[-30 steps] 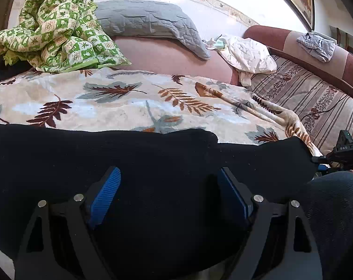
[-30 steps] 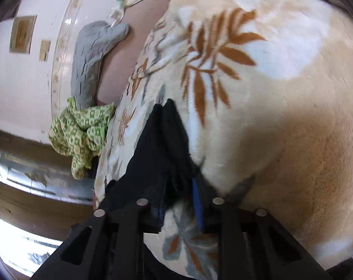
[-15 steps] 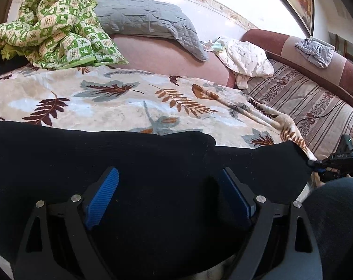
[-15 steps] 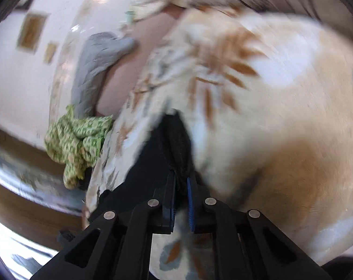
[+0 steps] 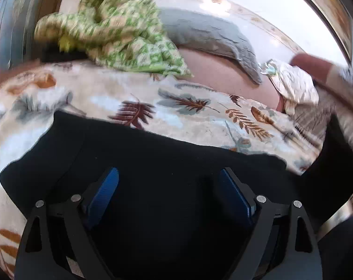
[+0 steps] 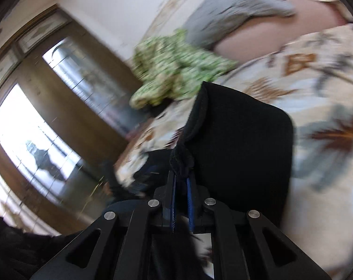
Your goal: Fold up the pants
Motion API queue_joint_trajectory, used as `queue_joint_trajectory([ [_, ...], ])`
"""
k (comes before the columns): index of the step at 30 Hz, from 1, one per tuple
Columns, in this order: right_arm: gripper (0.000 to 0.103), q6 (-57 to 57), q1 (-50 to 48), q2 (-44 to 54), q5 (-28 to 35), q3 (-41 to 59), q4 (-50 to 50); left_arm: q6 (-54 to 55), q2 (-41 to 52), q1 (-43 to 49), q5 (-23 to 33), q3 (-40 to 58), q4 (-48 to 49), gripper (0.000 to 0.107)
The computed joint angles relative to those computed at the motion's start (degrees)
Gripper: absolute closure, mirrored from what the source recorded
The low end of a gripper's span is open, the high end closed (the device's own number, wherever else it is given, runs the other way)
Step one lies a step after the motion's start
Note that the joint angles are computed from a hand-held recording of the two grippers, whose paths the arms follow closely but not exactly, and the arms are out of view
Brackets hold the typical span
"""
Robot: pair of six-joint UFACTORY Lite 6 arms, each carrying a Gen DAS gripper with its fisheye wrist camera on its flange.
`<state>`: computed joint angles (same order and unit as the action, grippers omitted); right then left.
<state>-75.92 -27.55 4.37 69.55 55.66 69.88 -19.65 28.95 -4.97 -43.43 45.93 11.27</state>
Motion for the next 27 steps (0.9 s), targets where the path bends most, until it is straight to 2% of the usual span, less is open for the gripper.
queue_joint_trajectory([
  [2, 0.096, 0.31, 4.68, 2.63, -0.32, 1.87, 0.4, 2.46, 0.4, -1.66, 2.13, 1.27, -2.22, 0.009],
  [6, 0.096, 2.08, 11.55, 9.21, -1.41, 7.35, 0.03, -0.25, 0.86, 0.29, -1.1, 0.34, 1.75, 0.007],
  [8, 0.096, 2.95, 13.3, 12.55, -1.37, 9.77, -0.43, -1.16, 0.71, 1.48, -2.54, -0.58, 3.54, 0.007],
  [16, 0.092, 7.7, 16.58, 24.65, -2.87, 16.44, -5.96, 0.41, 1.03, 0.55, -2.22, -0.16, 1.67, 0.006],
  [18, 0.087, 7.37, 15.86, 25.5, -1.09, 16.75, -5.09, 0.37, 1.08, 0.5, -2.23, -0.14, 1.67, 0.006],
  [20, 0.069, 7.82, 13.86, 27.0, 4.21, 17.99, -3.33, 0.53, 1.02, 0.4, -2.11, -0.18, 1.43, 0.006],
  [24, 0.067, 6.53, 5.57, 22.46, 8.77, 16.48, -1.05, 0.38, 0.64, 0.32, -0.45, 0.2, 1.57, 0.005],
  [26, 0.061, 6.05, 0.14, 19.44, 9.4, 15.88, -0.72, 0.97, -0.54, -0.65, 4.82, 1.76, 0.16, 0.005],
  [27, 0.061, 5.72, -2.19, 17.24, 7.18, 15.24, -1.4, 0.86, -2.27, -1.21, 8.17, 2.37, -0.14, 0.005],
])
